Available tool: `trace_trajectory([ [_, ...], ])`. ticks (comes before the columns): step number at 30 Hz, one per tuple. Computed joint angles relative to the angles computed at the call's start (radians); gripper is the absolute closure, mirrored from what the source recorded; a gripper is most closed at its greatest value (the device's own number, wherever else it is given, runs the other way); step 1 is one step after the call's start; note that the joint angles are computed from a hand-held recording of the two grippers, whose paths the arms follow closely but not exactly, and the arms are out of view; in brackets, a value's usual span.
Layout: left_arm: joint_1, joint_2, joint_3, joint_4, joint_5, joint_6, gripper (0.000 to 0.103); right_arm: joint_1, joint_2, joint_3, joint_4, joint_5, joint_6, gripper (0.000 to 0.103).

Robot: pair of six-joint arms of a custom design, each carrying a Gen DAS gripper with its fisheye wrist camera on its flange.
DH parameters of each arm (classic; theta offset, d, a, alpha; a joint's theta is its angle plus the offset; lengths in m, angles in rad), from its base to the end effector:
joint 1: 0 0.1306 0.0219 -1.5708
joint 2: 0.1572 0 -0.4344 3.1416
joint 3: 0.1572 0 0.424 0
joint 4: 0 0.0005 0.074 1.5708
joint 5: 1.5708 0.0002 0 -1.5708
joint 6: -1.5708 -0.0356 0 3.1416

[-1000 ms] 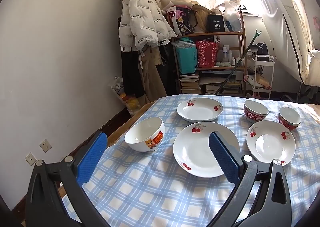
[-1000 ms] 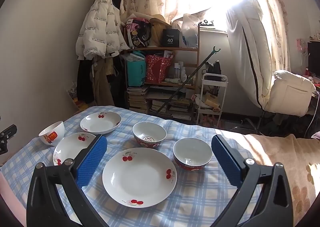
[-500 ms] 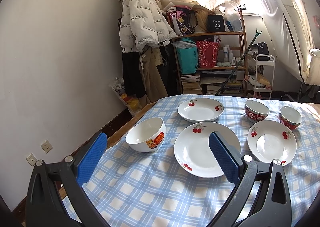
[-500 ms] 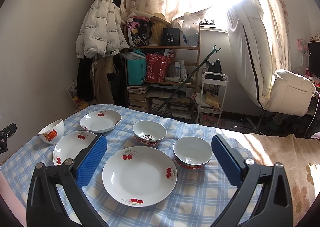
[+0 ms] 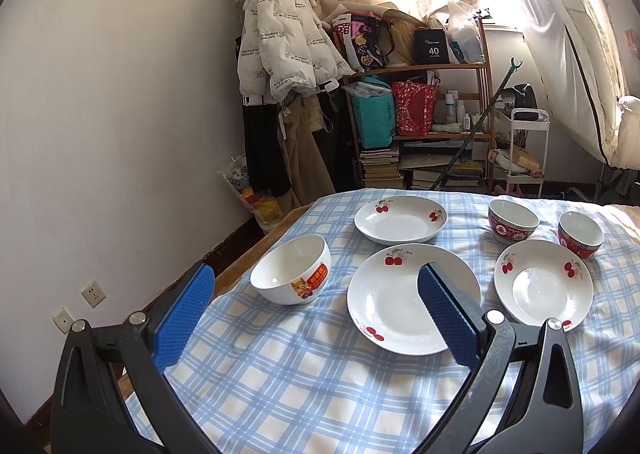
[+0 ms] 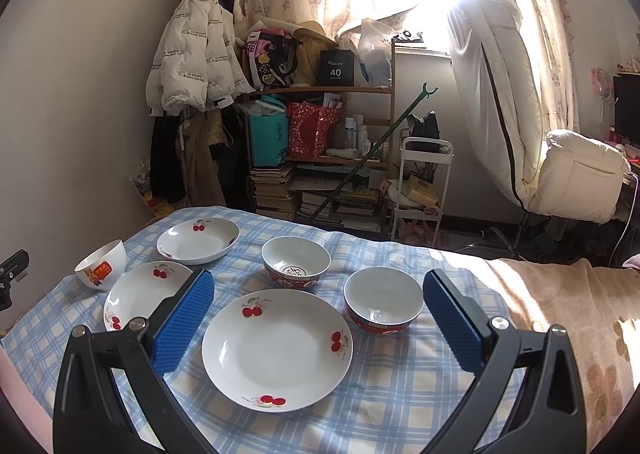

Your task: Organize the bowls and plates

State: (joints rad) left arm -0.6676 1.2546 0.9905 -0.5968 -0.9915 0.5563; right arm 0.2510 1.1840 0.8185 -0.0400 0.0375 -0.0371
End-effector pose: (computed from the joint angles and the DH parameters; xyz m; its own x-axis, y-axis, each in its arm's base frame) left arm 0.3505 -0.2390 0.3778 -0.4586 -0.0066 -0.8886 -0.3904 0.8998 0.1948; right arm 0.4069 0.1024 0.3586 -0.3898 -0.0617 -0.9188 -0.2005 0.9795 0.0193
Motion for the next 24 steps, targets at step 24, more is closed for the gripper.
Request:
trace_trajectory([
  [24, 0.002, -0.005, 0.000, -0.008, -0.002, -0.001, 0.003, 0.011, -0.011, 0.014, -0.023, 0.013, 0.008, 0.000],
])
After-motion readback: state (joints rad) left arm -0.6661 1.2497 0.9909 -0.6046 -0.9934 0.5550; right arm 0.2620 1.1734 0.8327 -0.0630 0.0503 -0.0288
